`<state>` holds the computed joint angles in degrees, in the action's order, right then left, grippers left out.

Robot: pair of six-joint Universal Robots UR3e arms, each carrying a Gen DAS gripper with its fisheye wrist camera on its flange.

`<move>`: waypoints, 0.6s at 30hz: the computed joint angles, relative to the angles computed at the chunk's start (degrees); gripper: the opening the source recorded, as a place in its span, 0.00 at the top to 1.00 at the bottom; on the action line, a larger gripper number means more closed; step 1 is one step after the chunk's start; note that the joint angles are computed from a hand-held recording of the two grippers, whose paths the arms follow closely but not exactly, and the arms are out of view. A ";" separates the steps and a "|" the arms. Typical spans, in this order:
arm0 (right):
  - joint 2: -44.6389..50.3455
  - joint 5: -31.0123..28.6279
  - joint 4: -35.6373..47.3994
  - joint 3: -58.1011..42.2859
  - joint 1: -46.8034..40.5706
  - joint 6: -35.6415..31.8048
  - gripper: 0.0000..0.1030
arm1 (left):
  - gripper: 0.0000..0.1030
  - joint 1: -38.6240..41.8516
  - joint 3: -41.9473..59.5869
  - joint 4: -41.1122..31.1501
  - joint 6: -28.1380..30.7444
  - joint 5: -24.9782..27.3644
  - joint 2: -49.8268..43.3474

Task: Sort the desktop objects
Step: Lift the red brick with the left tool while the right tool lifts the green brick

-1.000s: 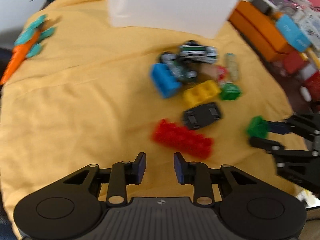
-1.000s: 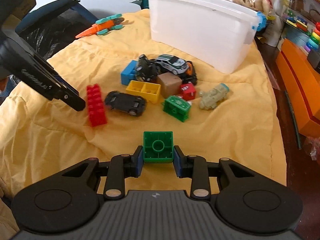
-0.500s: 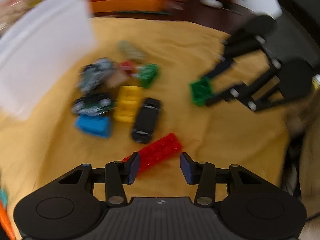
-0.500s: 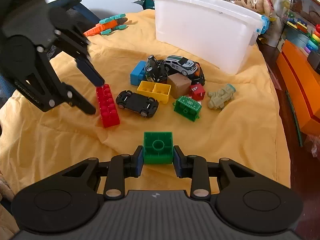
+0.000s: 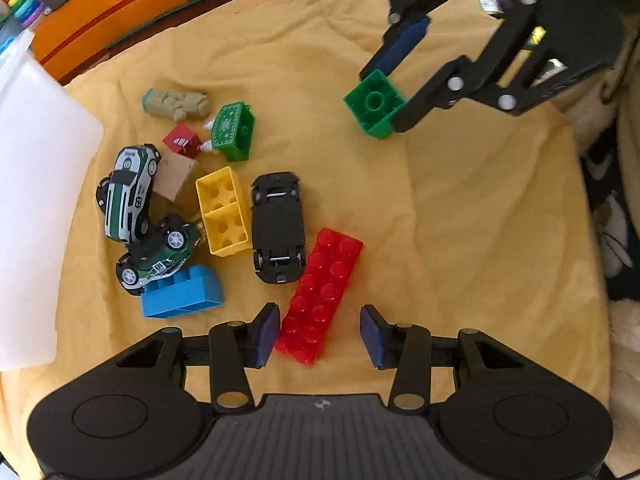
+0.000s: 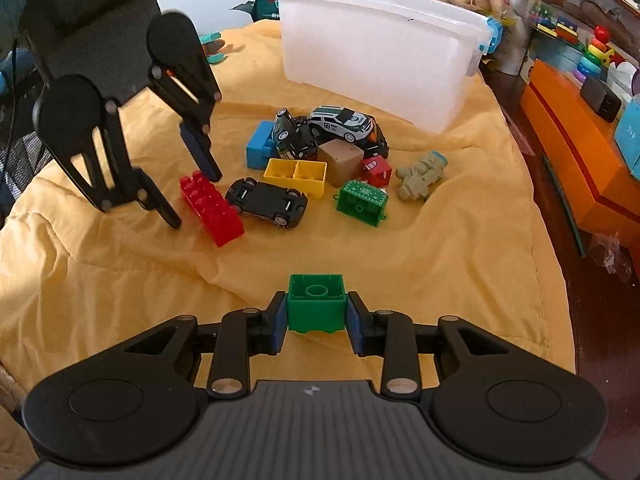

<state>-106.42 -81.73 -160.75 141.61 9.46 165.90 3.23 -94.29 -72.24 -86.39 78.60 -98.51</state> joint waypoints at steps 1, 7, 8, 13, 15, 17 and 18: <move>0.83 -0.54 -0.88 -0.23 0.61 0.64 0.67 | 0.56 0.45 0.73 -0.93 -2.82 -0.26 -0.52; 4.92 -2.96 -7.26 -0.32 2.26 2.24 0.67 | 0.67 7.62 -16.68 11.14 -23.57 -6.93 11.45; 6.03 -2.89 -8.81 -0.32 2.31 2.53 0.67 | 0.67 8.44 -21.07 14.51 -28.02 -7.03 14.34; 12.01 -2.60 -17.60 -0.02 2.58 3.75 0.67 | 0.67 10.37 -36.87 27.37 -47.13 -7.16 26.16; 13.80 -2.25 -19.03 -0.19 2.27 3.95 0.67 | 0.67 10.19 -39.43 29.83 -53.18 -6.37 28.13; 15.10 -1.91 -19.62 -0.16 1.85 3.71 0.66 | 0.67 9.26 -41.10 32.71 -57.66 -4.43 28.44; 15.50 -1.77 -19.84 0.05 1.64 3.63 0.66 | 0.67 8.11 -41.92 34.77 -59.49 -3.32 27.71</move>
